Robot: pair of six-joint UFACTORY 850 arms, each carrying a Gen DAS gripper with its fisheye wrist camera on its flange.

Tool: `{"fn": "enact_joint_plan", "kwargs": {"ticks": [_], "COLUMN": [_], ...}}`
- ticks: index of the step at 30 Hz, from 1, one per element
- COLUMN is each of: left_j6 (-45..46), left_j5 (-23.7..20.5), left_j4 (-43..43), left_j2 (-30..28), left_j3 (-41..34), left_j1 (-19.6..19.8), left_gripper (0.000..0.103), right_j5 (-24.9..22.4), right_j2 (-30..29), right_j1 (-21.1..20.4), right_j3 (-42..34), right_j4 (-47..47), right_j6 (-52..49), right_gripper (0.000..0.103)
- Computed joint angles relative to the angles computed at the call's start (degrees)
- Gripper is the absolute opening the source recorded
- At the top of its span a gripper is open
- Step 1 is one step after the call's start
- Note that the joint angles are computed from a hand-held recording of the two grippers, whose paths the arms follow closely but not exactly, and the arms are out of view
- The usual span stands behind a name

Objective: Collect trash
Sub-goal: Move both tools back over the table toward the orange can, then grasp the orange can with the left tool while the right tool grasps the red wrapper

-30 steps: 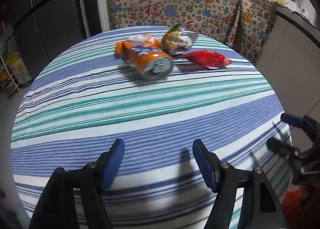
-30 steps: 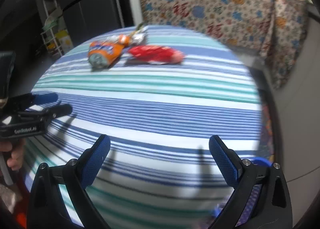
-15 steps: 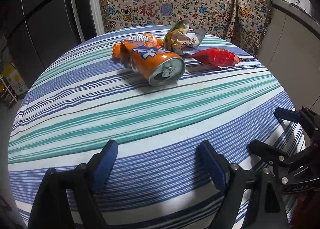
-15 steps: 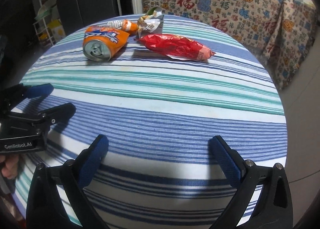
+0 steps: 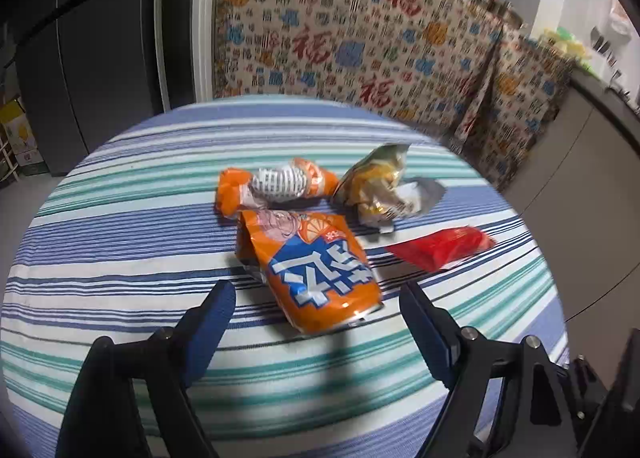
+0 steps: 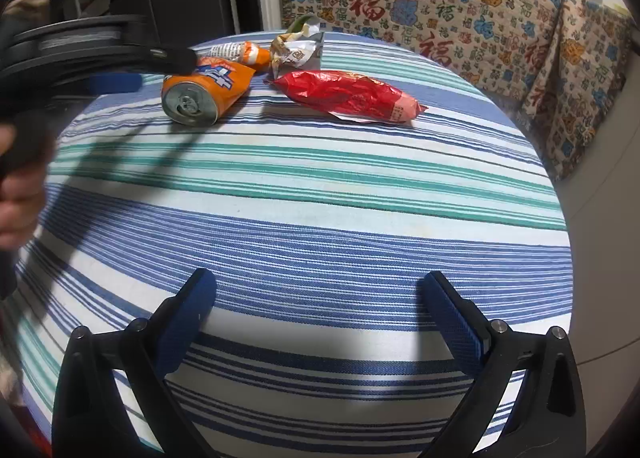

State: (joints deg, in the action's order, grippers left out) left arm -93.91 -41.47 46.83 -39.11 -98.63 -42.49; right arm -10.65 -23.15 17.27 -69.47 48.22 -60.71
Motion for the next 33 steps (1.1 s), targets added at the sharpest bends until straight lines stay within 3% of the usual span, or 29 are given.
{"fn": "enact_joint_plan", "kwargs": {"ticks": [2,3,4,5,10,12,14,18,22,25,29,33], "left_j6": [1.5,1.34,-0.32,-1.1,-5.81,-6.98,-7.12,-10.59,-13.66,-12.8,-12.47,-11.53], "left_j5": [-2.08,-2.27,-0.95,-0.43,-0.05,-0.35,-0.59,1.26,1.38,-0.59,-0.11,-0.32], "left_j4": [-0.85,-0.37,1.28,1.57,5.86,7.14,7.01,7.93,10.22,11.84,12.59,10.81], "left_j2": [-1.54,-1.72,-1.28,-1.08,1.71,3.68,6.06,9.97,11.0,10.94,11.37,11.68], "left_j3": [-1.79,-1.84,-0.9,-0.55,3.93,6.42,9.32,14.76,16.27,15.81,16.25,16.8], "left_j1": [0.04,-0.05,-0.17,-0.23,-1.35,-2.14,-3.16,-4.55,-5.23,-5.67,-5.43,-4.89], "left_gripper": [0.085,0.079,0.065,0.062,0.061,0.061,0.061,0.061,0.061,0.061,0.061,0.061], "right_j5": [-0.01,-0.01,-0.04,-0.08,-0.23,-1.1,-5.15,-8.4,-14.91,-22.24,-24.96,-34.75], "right_j2": [0.01,0.0,0.03,0.03,0.06,0.25,-0.2,-4.11,-10.72,-15.71,-21.8,-24.19], "right_j1": [-0.01,-0.02,-0.03,-0.05,-0.13,-0.69,-2.2,-4.58,-6.89,-6.81,-5.02,-5.01], "right_j3": [0.01,0.01,0.03,0.03,0.08,0.4,-0.43,-6.8,-18.59,-27.5,-37.25,-41.0], "right_j4": [-0.03,-0.11,0.04,0.15,1.09,7.24,13.23,5.68,4.82,1.73,-8.2,-5.96], "right_j6": [0.02,0.11,-0.08,-0.21,-1.05,-6.66,-12.26,-4.17,-2.59,-3.99,-0.42,-3.31], "right_gripper": [0.102,0.102,0.102,0.102,0.102,0.102,0.102,0.102,0.1,0.099,0.099,0.085]}}
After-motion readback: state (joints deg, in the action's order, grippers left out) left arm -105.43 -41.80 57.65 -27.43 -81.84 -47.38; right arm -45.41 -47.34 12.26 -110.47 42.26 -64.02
